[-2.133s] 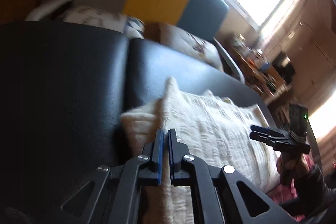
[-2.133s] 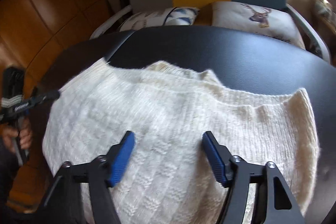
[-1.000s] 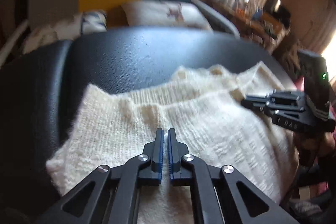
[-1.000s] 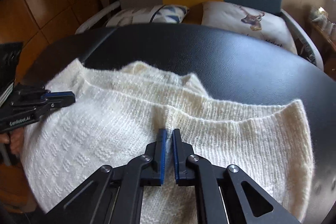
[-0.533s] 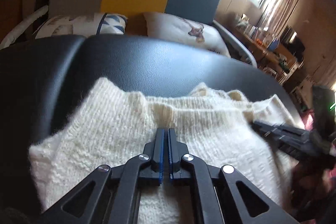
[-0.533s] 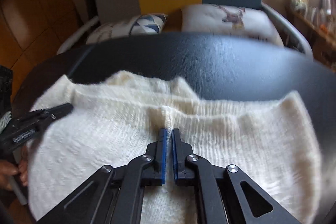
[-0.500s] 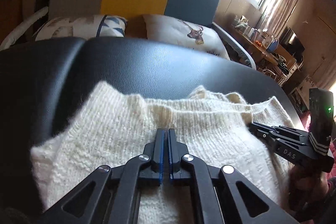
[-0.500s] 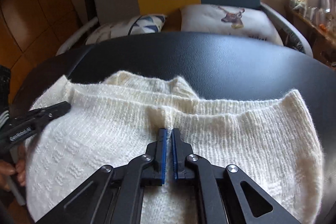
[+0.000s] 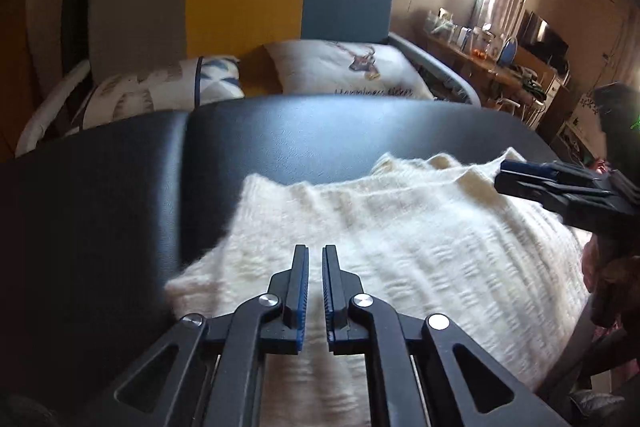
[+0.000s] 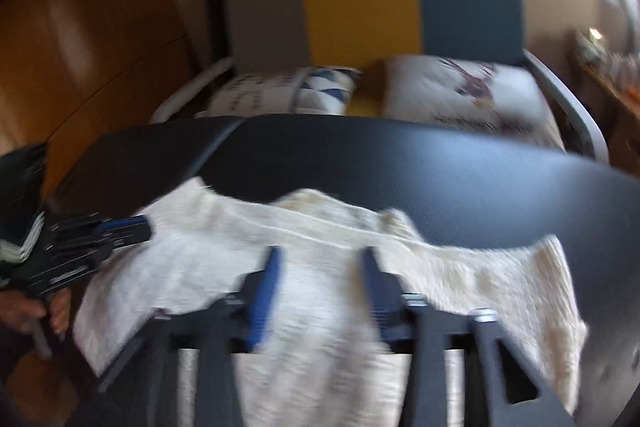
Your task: Fold clothes
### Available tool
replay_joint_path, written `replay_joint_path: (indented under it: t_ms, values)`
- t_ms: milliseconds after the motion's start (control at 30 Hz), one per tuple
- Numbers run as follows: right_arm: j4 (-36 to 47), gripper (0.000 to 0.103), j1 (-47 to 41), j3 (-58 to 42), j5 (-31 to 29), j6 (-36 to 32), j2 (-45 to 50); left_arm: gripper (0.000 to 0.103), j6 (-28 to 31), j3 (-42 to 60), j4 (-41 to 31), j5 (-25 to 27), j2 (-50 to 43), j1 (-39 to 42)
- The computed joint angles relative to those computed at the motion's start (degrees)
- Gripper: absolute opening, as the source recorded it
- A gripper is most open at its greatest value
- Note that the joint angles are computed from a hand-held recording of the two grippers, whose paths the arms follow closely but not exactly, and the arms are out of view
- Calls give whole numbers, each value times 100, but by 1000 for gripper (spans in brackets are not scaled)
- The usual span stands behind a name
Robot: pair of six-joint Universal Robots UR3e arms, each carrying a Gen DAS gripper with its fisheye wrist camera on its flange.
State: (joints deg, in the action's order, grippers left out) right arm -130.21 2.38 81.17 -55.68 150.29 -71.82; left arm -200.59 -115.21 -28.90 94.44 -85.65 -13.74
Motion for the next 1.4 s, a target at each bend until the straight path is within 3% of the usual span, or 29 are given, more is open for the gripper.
replay_joint_path:
  t_ms: [67, 167, 267, 400, 500, 567, 667, 767, 867, 1000, 1200, 1300, 1400]
  values:
    - [439, 57, 267, -412, 77, -126, 272, 6, 53, 26, 36, -22, -96, 49]
    - [911, 56, 850, -1396, -713, 142, 1055, 6, -219, 128, -273, 165, -323, 106]
    - [904, 54, 1044, -1667, -1172, 698, 1469, 7, -668, -442, 142, 13, -67, 319]
    - [828, 55, 939, -1365, -888, 802, 1220, 7, -861, -446, 81, 121, 9, 219]
    - [632, 55, 494, -386, -185, 543, 453, 8, -912, -99, -230, 470, 11, -124]
    - [642, 56, -48, 455, 321, 342, -309, 8, -892, 105, -265, 422, 16, -350]
    - [1367, 56, -1322, 1237, 864, -547, -1268, 10, -900, 443, -132, 245, -202, -730]
    - [2804, 56, -2715, 1357, 1222, -1718, -1829, 10, -818, 977, -32, -81, -634, -1035]
    - [4440, 56, -3851, 967, 1283, -2892, -1851, 11, -605, 1926, -68, -680, -1441, -1253]
    - [6255, 56, -4821, 275, 1072, -4123, -1353, 11, -413, 3623, -657, -784, -2673, -1745]
    - [7114, 58, -5059, -165, 792, -4761, -534, 11, -72, 5059, -1379, -1057, -3672, -1998]
    - [8094, 58, -4813, -1033, 719, -5269, 203, 11, 86, 5231, -1583, -1171, -3810, -2071]
    - [8422, 58, -4572, -1659, 701, -5306, 710, 11, 310, 5293, -1709, -1230, -3867, -2151]
